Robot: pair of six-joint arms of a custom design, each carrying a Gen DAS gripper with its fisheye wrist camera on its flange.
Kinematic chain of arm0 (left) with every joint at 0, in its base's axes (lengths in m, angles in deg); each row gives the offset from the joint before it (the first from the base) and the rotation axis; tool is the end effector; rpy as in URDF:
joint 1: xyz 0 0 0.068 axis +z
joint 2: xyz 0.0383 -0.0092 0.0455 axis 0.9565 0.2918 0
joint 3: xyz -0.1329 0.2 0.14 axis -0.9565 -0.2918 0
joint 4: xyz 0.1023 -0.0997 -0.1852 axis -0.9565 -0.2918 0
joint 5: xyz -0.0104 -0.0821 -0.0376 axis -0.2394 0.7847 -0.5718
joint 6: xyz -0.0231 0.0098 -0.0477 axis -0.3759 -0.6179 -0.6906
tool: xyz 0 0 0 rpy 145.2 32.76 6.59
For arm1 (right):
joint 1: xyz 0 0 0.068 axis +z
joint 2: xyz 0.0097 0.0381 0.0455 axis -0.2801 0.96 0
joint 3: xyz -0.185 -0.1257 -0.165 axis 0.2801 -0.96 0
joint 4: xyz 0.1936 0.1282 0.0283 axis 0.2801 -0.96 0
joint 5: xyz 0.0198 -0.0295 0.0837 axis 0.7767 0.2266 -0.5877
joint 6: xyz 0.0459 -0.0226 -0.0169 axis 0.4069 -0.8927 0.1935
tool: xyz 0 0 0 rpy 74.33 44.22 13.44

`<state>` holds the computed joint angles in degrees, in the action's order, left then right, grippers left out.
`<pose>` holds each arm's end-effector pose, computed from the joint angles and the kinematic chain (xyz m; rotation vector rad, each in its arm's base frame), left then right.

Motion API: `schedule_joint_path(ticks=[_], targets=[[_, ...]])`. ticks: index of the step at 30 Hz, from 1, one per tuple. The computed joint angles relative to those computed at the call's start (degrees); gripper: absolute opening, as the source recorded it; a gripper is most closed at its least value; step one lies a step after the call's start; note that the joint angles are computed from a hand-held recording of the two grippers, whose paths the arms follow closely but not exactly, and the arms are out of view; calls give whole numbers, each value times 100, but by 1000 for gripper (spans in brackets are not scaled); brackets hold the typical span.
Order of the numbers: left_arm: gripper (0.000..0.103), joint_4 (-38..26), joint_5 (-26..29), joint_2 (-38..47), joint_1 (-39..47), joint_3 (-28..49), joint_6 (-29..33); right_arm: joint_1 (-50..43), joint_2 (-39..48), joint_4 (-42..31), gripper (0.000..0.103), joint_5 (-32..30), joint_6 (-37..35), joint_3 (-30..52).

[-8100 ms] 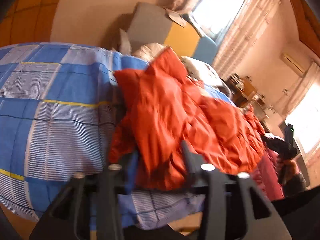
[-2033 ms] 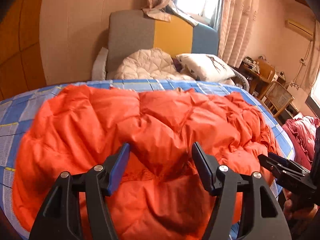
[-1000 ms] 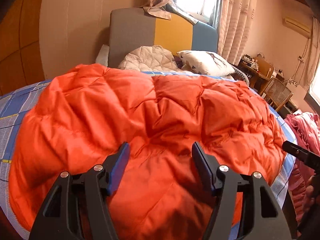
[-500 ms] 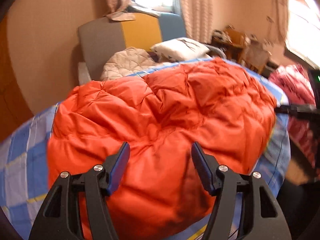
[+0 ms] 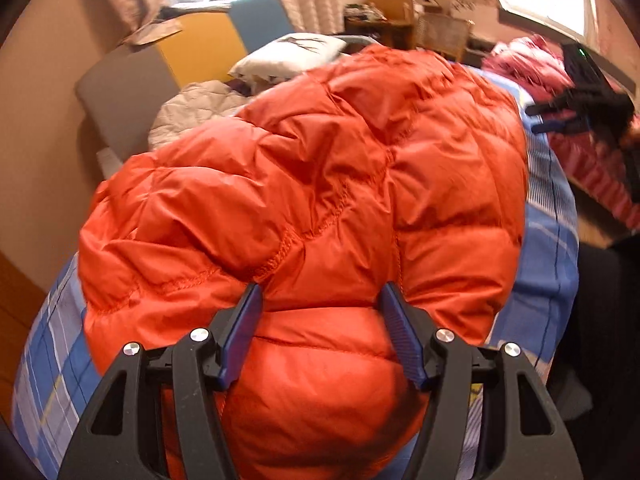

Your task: Fold large clothes

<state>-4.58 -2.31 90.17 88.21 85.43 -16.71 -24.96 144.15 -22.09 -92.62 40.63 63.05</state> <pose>0.3090 0.0652 0.0538 1.1309 2.1965 -0.1696 0.2277 -0.0246 0.0753 0.7306 2.3414 0.5320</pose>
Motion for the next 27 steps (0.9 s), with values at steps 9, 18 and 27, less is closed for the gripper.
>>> schedule_joint_path(ticks=[9,18,27], targets=[[62,-184,168,399,-6,367,145,-146,708,156,79,-287,645,526],[62,-380,292,527,76,519,200,15,733,-47,50,44,722,869],[62,-371,276,567,67,523,59,410,57,-743,27,776,198,972]])
